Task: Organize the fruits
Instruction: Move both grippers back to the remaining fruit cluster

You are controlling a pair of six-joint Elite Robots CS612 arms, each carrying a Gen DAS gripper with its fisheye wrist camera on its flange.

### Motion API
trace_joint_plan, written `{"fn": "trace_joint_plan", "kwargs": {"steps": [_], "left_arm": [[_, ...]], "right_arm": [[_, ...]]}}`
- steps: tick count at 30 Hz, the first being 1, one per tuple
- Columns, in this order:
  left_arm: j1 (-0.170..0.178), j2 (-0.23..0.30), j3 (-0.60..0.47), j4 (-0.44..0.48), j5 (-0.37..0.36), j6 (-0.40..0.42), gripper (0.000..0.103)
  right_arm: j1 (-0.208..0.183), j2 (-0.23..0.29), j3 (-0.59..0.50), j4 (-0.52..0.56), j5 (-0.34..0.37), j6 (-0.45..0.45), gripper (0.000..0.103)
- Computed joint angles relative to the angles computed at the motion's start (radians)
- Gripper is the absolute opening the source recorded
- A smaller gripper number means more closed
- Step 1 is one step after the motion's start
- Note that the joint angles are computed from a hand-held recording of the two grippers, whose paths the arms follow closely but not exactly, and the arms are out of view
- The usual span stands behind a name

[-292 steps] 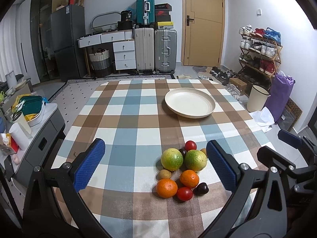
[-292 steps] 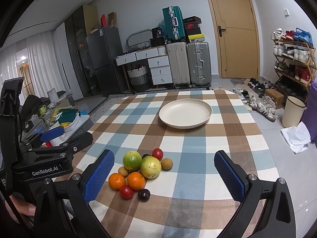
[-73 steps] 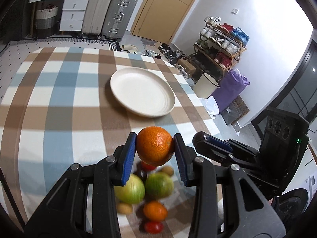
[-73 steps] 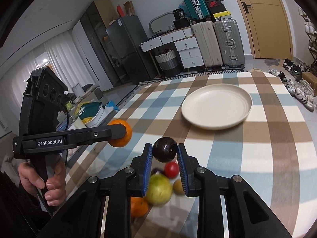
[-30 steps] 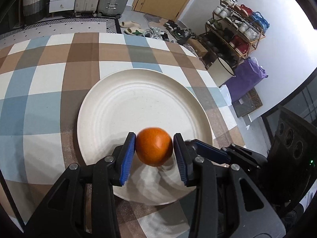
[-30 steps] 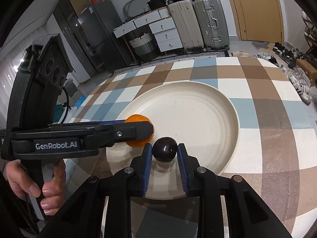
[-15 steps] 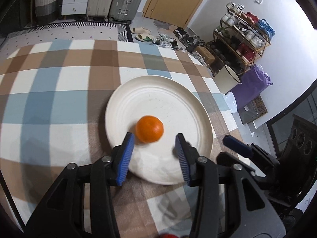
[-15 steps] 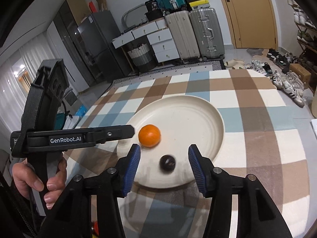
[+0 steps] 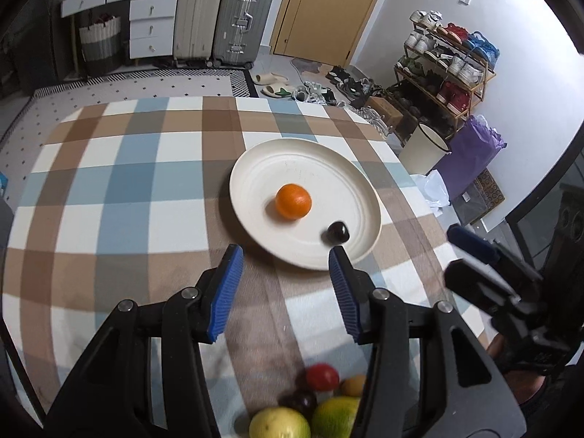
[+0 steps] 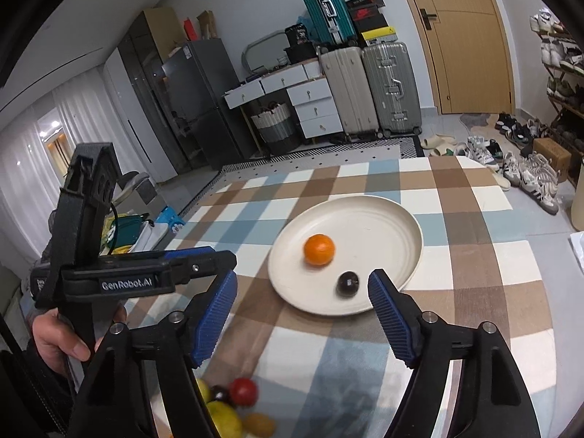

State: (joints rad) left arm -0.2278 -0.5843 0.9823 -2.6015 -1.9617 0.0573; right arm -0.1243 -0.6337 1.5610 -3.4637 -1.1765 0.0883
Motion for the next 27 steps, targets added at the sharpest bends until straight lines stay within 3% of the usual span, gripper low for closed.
{"fn": "trace_joint_plan", "kwargs": {"steps": [3, 9, 18, 27], "left_arm": [[0.000, -0.042, 0.081, -0.053, 0.019, 0.014, 0.047], [0.000, -0.108, 0.208, -0.145, 0.045, 0.028, 0.051], [0.010, -0.174, 0.347, -0.282, 0.073, -0.009, 0.079], [0.027, -0.219, 0.453, -0.352, 0.099, -0.018, 0.086]], "right_arm": [[0.005, -0.018, 0.041, -0.048, 0.004, -0.009, 0.083], [0.014, -0.041, 0.101, -0.113, 0.003, -0.024, 0.083], [0.029, -0.060, 0.165, -0.172, -0.011, -0.030, 0.090], [0.043, -0.066, 0.215, -0.220, -0.012, -0.029, 0.092]]}}
